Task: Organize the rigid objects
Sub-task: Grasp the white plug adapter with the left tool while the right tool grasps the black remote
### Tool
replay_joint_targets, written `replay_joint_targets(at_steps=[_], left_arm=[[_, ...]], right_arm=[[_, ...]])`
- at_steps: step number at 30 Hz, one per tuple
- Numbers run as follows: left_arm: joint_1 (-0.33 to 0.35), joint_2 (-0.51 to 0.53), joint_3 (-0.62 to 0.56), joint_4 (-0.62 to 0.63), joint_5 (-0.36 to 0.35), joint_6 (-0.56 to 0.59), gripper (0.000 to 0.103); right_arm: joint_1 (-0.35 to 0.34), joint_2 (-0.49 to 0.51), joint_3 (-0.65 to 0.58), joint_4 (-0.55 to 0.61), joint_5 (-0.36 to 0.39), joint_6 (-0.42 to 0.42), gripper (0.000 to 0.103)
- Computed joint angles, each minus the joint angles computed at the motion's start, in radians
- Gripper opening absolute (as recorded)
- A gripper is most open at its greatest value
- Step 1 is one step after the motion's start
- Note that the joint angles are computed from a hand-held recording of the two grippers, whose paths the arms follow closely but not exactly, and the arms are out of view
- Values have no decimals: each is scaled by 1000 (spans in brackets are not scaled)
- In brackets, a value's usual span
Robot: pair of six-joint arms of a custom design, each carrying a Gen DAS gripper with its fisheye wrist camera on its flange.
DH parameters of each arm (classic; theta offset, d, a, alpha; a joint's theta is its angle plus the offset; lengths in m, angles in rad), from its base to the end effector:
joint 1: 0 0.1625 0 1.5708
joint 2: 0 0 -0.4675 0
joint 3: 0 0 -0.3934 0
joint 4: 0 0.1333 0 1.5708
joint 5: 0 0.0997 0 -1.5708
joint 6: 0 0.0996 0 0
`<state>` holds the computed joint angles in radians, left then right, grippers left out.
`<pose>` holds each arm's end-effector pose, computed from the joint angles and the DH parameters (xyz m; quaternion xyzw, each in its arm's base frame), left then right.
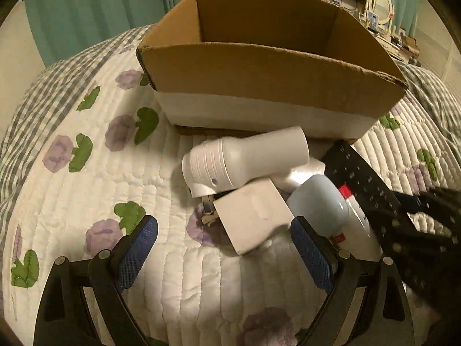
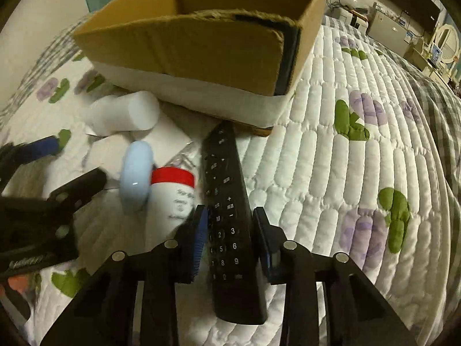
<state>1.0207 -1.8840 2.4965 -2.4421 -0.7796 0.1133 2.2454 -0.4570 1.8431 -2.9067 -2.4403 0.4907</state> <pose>0.0213 -0.3558 0.3389 0.2510 0.8814 -0.1990 0.3473 0.4120 -0.4236 -0.0871 0.0938 -0.9019 0.2127 0.3641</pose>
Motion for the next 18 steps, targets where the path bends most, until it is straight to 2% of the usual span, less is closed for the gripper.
replay_joint_targets(at_steps=[4, 5, 7, 12, 15, 18], left_arm=[[32, 54, -23, -26, -46, -23, 85], [44, 71, -29, -48, -58, -11, 80], [39, 100, -27, -84, -43, -13, 79], [64, 184, -73, -2, -43, -114, 78], [68, 189, -55, -44, -44, -93, 77], [47, 155, -35, -22, -51, -90, 77]], right_arm=[[26, 0, 4, -12, -37, 5, 27], [29, 1, 3, -10, -41, 6, 26], [33, 4, -6, 24, -60, 21, 21], [32, -4, 2, 44, -44, 41, 21], [25, -2, 12, 24, -30, 41, 21], [28, -9, 20, 14, -28, 37, 21]])
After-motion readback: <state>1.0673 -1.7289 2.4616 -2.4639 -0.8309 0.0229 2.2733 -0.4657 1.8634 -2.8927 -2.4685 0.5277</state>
